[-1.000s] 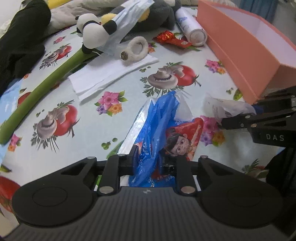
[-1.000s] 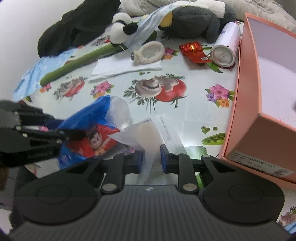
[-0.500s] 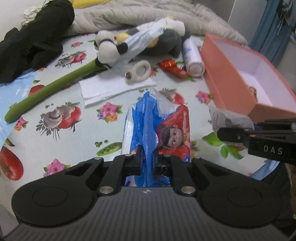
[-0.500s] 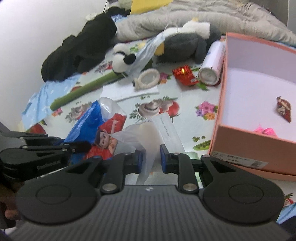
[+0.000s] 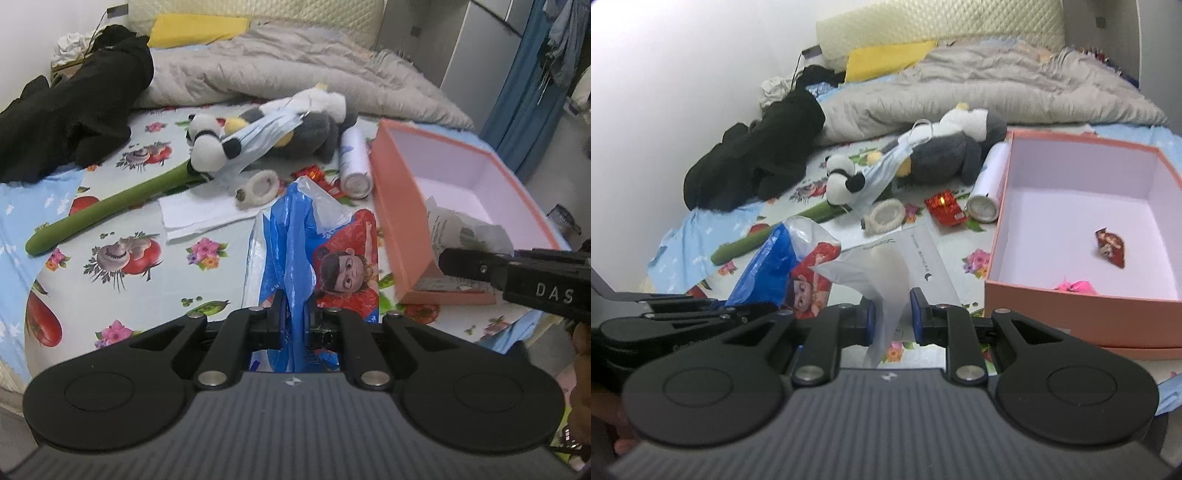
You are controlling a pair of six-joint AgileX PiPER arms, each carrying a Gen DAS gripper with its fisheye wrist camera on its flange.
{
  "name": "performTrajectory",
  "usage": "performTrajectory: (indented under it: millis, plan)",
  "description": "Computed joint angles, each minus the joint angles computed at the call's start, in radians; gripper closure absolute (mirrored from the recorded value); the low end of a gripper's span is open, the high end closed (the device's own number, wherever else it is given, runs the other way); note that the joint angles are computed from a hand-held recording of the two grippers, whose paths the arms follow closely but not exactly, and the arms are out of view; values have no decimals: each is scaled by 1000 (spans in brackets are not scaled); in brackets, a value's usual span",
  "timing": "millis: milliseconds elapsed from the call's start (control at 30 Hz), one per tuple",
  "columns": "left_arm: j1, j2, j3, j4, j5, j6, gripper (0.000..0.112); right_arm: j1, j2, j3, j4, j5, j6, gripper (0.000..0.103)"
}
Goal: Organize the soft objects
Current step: 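Carry the blue bag and white packet over the pink box with both tools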
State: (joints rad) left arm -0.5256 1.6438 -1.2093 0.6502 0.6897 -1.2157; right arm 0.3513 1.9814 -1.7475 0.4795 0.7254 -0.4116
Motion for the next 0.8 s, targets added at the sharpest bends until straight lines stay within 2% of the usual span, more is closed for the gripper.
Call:
performTrajectory:
  millis: [233,367,600,800]
  plan:
    - [-83,-37,-56,22,70,-21,102,-19,-122,127,7,-68,1,80]
    - [-114,-32,-94,18,74,-25,102,-46,-164,173,12,-84,8,80]
    - [-157,45,-218,-23,70,34,102,-118,-229,231,14,-94,-1,80]
    - [-163,149,-371,-91,86,128,102,-180,-227,218,18,-84,-3,80]
